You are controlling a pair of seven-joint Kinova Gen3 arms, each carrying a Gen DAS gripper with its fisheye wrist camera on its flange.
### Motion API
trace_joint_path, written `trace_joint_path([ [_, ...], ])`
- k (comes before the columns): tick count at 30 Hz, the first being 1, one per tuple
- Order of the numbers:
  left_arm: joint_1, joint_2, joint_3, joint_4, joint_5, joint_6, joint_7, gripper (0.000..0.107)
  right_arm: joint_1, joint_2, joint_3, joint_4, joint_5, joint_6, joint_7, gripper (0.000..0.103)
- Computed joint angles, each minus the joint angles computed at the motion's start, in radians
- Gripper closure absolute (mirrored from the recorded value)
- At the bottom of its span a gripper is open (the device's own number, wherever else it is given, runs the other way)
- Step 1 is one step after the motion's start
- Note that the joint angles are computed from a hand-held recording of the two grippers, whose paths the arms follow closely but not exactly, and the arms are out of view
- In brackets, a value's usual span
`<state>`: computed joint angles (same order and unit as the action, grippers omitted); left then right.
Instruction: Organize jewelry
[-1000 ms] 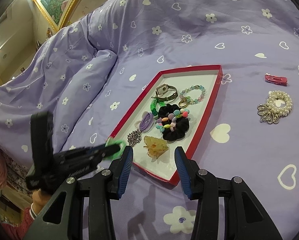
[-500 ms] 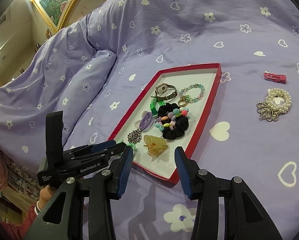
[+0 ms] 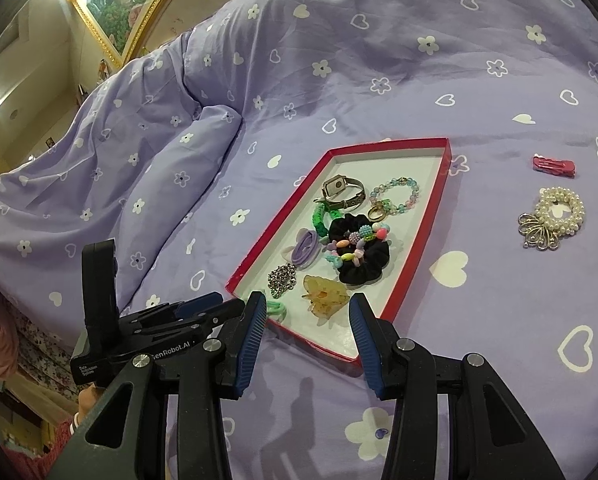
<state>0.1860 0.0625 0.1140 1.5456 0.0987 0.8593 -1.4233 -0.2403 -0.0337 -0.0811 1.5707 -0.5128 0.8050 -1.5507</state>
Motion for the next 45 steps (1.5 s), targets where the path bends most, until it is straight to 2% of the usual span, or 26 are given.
trace_joint_path([
  [3,-0.003,-0.013,-0.001,0.007,0.012,0.0,-0.006,0.06,-0.006,-0.004,-0.007,-0.001,0.018,-0.005,-0.011,0.057],
  [6,-0.006,-0.031,-0.003,0.022,0.02,-0.004,-0.001,0.054,-0.014,-0.011,-0.014,0.002,0.044,-0.017,-0.028,0.057],
  [10,-0.004,-0.062,-0.001,0.046,0.001,-0.004,0.037,0.04,-0.033,-0.025,-0.032,0.012,0.122,-0.04,-0.084,0.057],
  [13,0.002,-0.086,0.007,0.061,-0.037,-0.004,0.082,0.028,-0.046,-0.043,-0.044,0.034,0.178,-0.069,-0.129,0.038],
  [14,0.003,-0.097,0.008,0.068,-0.043,-0.007,0.088,0.028,-0.05,-0.047,-0.048,0.038,0.196,-0.075,-0.142,0.034],
  [18,0.006,-0.12,0.019,0.051,-0.081,0.015,0.105,0.027,-0.063,-0.058,-0.048,0.015,0.238,-0.051,-0.155,0.033],
  [21,0.006,-0.139,0.022,0.033,-0.094,0.021,0.107,0.021,-0.068,-0.078,-0.064,-0.017,0.311,-0.047,-0.189,0.022],
  [23,0.006,-0.155,0.031,0.023,-0.123,0.018,0.123,0.012,-0.07,-0.098,-0.073,-0.03,0.35,-0.06,-0.209,0.009],
  [25,0.007,-0.157,0.052,0.01,-0.18,0.024,0.164,0.004,-0.07,-0.113,-0.084,-0.032,0.388,-0.081,-0.231,0.001],
  [30,0.015,-0.15,0.062,0.026,-0.225,0.012,0.202,0.004,-0.072,-0.116,-0.121,-0.008,0.485,-0.103,-0.299,0.0],
  [33,0.02,-0.14,0.064,0.054,-0.247,0.003,0.238,0.004,-0.089,-0.101,-0.1,0.028,0.456,-0.108,-0.289,0.0],
  [37,0.026,-0.134,0.066,0.09,-0.278,-0.016,0.286,0.004,-0.093,-0.086,-0.102,0.077,0.47,-0.125,-0.315,0.0],
  [45,0.058,-0.118,0.096,0.124,-0.421,-0.023,0.415,0.004,-0.1,-0.069,-0.09,0.116,0.465,-0.138,-0.323,0.001],
])
